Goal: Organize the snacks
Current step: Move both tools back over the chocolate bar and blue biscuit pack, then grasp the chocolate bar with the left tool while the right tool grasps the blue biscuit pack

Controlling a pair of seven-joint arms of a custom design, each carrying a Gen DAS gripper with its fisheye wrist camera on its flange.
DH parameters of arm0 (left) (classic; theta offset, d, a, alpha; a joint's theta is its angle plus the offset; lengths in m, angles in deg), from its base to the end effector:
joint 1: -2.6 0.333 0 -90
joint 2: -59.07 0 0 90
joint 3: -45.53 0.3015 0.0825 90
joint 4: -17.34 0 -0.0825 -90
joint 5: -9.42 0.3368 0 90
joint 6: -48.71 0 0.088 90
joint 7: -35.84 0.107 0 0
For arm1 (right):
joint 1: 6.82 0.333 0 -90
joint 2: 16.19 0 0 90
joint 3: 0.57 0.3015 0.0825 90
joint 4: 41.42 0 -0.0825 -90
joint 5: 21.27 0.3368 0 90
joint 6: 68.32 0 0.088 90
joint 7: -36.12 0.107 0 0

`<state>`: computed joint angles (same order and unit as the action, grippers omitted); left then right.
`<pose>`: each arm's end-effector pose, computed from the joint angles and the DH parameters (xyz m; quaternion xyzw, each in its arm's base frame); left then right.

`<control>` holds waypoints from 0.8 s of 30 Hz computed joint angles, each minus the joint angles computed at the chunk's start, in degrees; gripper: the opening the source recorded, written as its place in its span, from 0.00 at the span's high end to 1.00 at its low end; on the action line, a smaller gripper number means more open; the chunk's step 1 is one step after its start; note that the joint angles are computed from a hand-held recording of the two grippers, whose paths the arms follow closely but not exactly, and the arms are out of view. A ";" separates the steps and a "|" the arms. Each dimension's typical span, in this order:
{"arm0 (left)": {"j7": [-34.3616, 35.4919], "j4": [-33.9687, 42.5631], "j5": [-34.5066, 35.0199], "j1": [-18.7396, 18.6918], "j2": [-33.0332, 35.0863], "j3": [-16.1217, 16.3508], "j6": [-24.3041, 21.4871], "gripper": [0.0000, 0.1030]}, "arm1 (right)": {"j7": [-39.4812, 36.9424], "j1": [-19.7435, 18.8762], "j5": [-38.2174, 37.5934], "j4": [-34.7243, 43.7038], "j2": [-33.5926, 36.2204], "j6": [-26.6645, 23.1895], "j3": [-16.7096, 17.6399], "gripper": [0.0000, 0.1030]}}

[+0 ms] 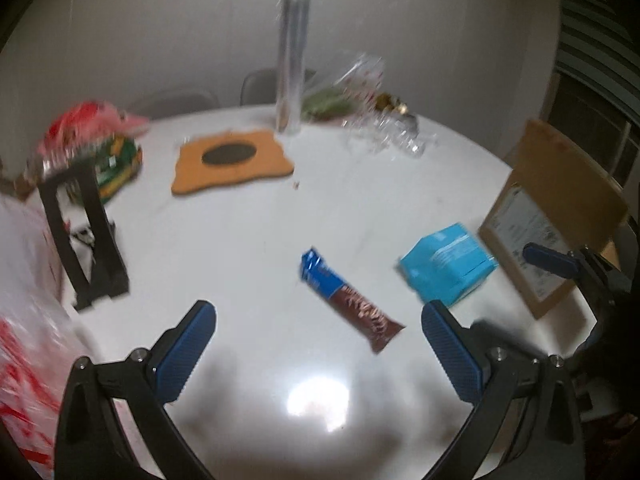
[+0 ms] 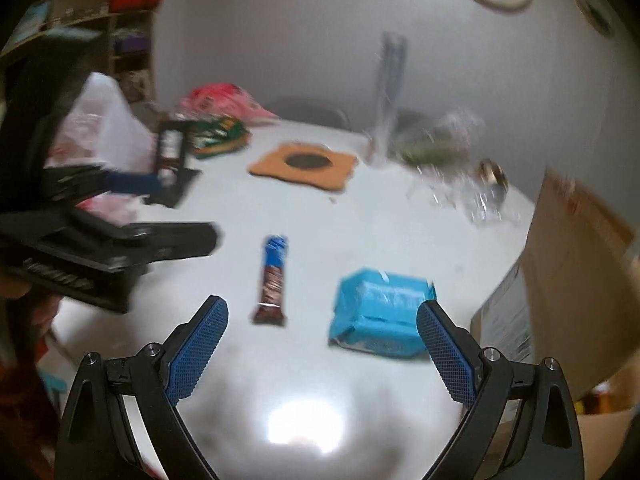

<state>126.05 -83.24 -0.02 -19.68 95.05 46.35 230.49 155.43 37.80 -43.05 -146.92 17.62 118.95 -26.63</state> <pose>0.6307 -0.2337 0.3271 -0.5780 0.7198 -0.3311 0.1951 0.5853 0.2880 0.3467 -0.7518 0.5004 -0.2876 0.3189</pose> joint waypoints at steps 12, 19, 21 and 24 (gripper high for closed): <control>-2.67 16.86 0.88 4.00 11.40 -4.81 -12.39 0.19 | 3.21 -9.27 -0.85 13.72 9.89 -7.78 5.66 0.03; -4.57 22.70 3.36 3.72 14.23 -4.32 -17.08 0.31 | 0.54 -17.73 -2.79 19.63 11.20 -14.79 15.61 0.04; -5.72 23.92 4.89 2.69 14.76 -3.03 -18.02 0.36 | -0.08 -18.59 -3.24 21.23 11.75 -16.79 16.87 0.04; -5.66 24.51 6.02 3.08 15.10 -3.67 -18.22 0.42 | -3.15 -22.09 -1.99 22.67 12.14 -18.77 21.54 0.03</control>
<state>120.39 -58.73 6.00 -16.60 110.16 42.68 212.27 152.28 15.71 -45.05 -124.25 29.76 100.18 -5.09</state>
